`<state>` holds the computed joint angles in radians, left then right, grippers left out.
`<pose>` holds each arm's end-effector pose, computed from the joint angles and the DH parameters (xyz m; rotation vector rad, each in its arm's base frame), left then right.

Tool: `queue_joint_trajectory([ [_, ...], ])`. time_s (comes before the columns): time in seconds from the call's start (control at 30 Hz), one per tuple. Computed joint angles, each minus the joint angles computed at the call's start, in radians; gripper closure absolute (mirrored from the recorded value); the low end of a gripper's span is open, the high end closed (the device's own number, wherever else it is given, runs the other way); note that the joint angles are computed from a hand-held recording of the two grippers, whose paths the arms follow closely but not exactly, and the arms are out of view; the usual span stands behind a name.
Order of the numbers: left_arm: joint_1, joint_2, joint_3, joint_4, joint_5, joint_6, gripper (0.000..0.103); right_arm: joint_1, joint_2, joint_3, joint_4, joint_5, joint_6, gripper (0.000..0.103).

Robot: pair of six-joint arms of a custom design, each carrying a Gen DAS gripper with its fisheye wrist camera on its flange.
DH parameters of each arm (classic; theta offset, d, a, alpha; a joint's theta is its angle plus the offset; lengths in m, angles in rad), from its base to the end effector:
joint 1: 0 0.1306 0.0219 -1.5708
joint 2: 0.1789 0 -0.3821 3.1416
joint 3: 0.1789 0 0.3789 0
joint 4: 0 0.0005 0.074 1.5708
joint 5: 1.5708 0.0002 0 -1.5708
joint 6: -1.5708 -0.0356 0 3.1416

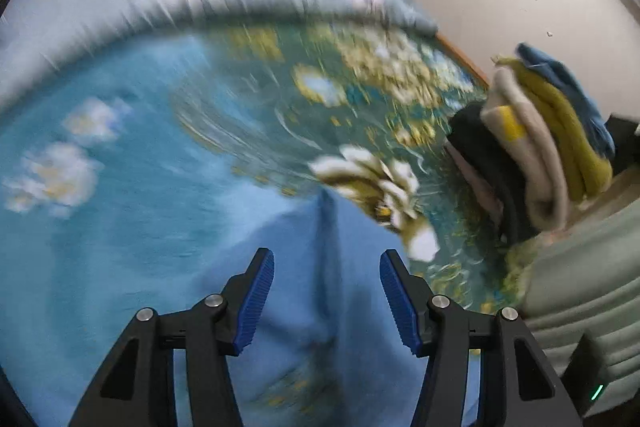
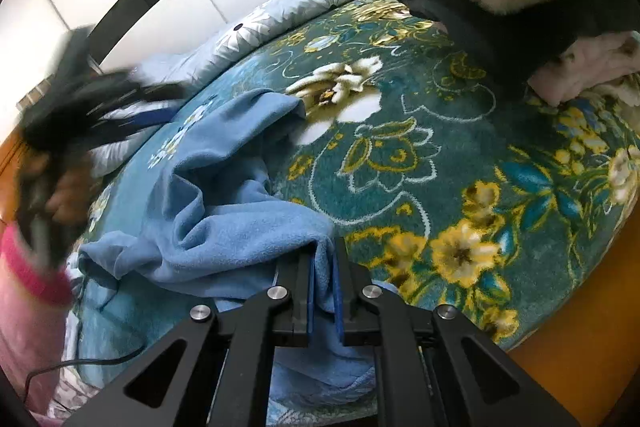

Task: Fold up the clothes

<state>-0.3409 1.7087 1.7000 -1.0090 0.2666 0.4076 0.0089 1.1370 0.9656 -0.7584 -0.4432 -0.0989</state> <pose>0.5401 -0.2021 0.3981 0.0125 2.6598 -0.6076 0.3621 0.0180 0.3505 -0.0732 2.4688 0.5981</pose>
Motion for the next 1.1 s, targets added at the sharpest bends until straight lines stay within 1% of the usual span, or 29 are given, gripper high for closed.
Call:
queue_joint_trajectory([
  [0.07,0.007,0.097,0.096,-0.057,0.090,0.041,0.044,-0.007,0.004,0.002,-0.003,-0.016,0.012,0.095],
  [0.1,0.003,0.112,0.113,-0.064,0.090,0.055,0.046,-0.011,0.007,0.003,-0.004,-0.024,0.019,0.095],
  [0.17,-0.010,0.121,0.122,-0.056,0.074,0.059,0.047,-0.014,0.013,0.007,-0.010,-0.031,0.018,0.095],
  [0.2,-0.016,0.123,0.125,-0.054,0.064,0.059,0.060,-0.016,0.016,0.010,-0.014,-0.035,0.018,0.095],
  [0.23,-0.021,0.126,0.129,-0.053,0.057,0.062,0.084,-0.012,0.014,0.010,-0.018,-0.025,0.018,0.095],
  [0.27,-0.022,0.130,0.131,-0.052,0.059,0.072,0.092,-0.007,0.011,0.011,-0.023,-0.015,0.017,0.095],
  [0.33,-0.021,0.129,0.124,-0.032,0.053,0.095,0.097,0.002,0.006,0.012,-0.032,0.005,0.015,0.095],
  [0.37,-0.019,0.123,0.114,-0.015,0.045,0.110,0.097,0.006,0.002,0.013,-0.038,0.014,0.012,0.095],
  [0.43,-0.008,0.089,0.069,0.043,0.040,0.158,0.098,0.016,-0.011,0.014,-0.055,0.039,0.009,0.094],
  [0.5,0.015,0.020,0.011,0.127,0.024,0.197,0.098,0.021,-0.021,0.020,-0.064,0.054,0.008,0.094],
  [0.57,0.047,-0.061,-0.041,0.202,0.003,0.216,0.098,0.027,-0.029,0.031,-0.074,0.068,0.007,0.095],
  [0.67,0.118,-0.194,-0.107,0.289,-0.018,0.215,0.098,0.057,-0.019,0.074,-0.074,0.109,0.000,0.095],
  [0.73,0.169,-0.277,-0.142,0.336,-0.032,0.205,0.098,0.076,-0.002,0.120,-0.070,0.114,-0.003,0.095],
  [0.83,0.273,-0.415,-0.210,0.406,-0.009,0.175,0.098,0.113,0.032,0.215,-0.030,0.105,0.000,0.095],
  [0.9,0.333,-0.509,-0.295,0.447,0.007,0.159,0.098,0.146,0.055,0.273,-0.001,0.110,0.006,0.096],
  [0.93,0.363,-0.557,-0.342,0.459,0.008,0.147,0.098,0.167,0.065,0.298,0.015,0.119,0.011,0.096],
  [0.97,0.383,-0.597,-0.391,0.448,-0.003,0.129,0.098,0.191,0.074,0.311,0.017,0.133,0.020,0.096],
  [1.03,0.421,-0.671,-0.508,0.404,-0.038,0.092,0.098,0.245,0.099,0.317,0.002,0.173,0.054,0.095],
  [1.07,0.437,-0.690,-0.559,0.370,-0.052,0.088,0.098,0.266,0.113,0.303,-0.018,0.187,0.078,0.095],
  [1.1,0.457,-0.704,-0.615,0.336,-0.050,0.099,0.098,0.287,0.130,0.290,-0.037,0.202,0.102,0.095],
])
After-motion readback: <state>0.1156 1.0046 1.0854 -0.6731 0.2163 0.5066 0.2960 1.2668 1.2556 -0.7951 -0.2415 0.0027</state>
